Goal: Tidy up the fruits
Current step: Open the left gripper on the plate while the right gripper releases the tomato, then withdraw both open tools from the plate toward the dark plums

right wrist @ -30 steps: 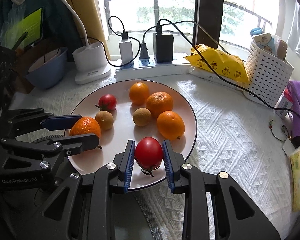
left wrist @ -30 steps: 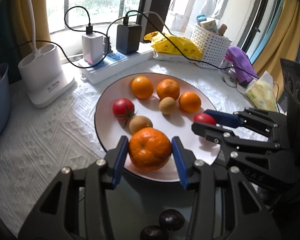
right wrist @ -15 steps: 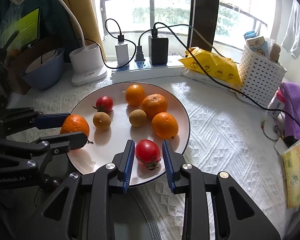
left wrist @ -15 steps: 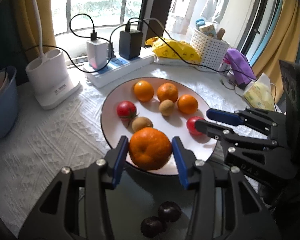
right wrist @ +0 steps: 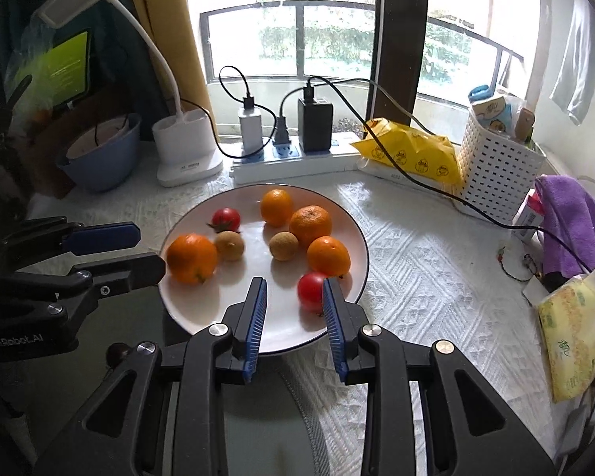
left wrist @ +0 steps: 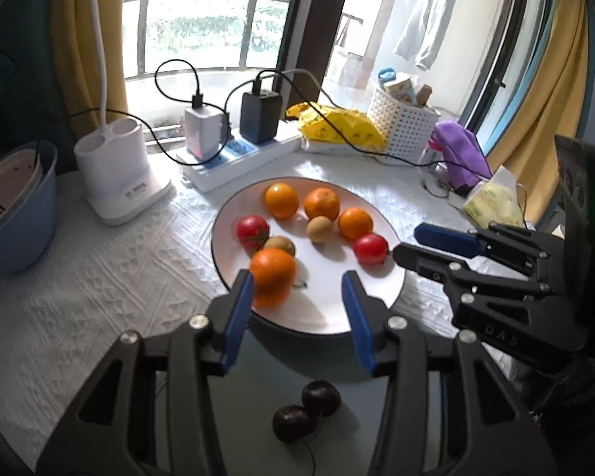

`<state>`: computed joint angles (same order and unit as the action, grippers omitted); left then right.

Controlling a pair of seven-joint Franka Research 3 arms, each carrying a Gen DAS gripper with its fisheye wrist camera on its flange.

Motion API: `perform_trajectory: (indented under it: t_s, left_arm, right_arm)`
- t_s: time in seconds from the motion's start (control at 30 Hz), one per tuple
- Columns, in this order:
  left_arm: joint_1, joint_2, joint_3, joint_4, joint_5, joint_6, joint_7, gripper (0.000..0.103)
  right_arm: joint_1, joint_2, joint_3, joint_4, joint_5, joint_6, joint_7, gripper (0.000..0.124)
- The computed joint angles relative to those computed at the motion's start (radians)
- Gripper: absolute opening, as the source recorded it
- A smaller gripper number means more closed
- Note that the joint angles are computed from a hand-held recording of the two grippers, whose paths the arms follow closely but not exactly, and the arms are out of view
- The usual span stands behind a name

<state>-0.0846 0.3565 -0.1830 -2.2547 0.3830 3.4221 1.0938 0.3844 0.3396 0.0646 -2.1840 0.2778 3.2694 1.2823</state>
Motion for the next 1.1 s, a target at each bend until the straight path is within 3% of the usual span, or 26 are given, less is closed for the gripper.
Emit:
perform_trajectory:
  t_s: [0.47, 0.73, 1.1]
  left_arm:
    - [-0.073, -0.128, 0.066, -0.168, -0.105, 0.114, 0.066, 0.048]
    - [-0.069, -0.193, 0.063, -0.276, -0.185, 0.184, 0.113, 0.048]
    - [-0.032, -0.231, 0.064, -0.404, -0.24, 0.25, 0.143, 0.05]
  right_arm:
    - [0.036, -0.102, 0.013, -0.103, 0.015, 0.042, 0.0, 0.031]
    - [0.034, -0.139, 0.047, -0.147, 0.021, 0.056, 0.011, 0.031]
    - [0.259, -0.138, -0.119, -0.163, 0.08, 0.042, -0.013, 0.031]
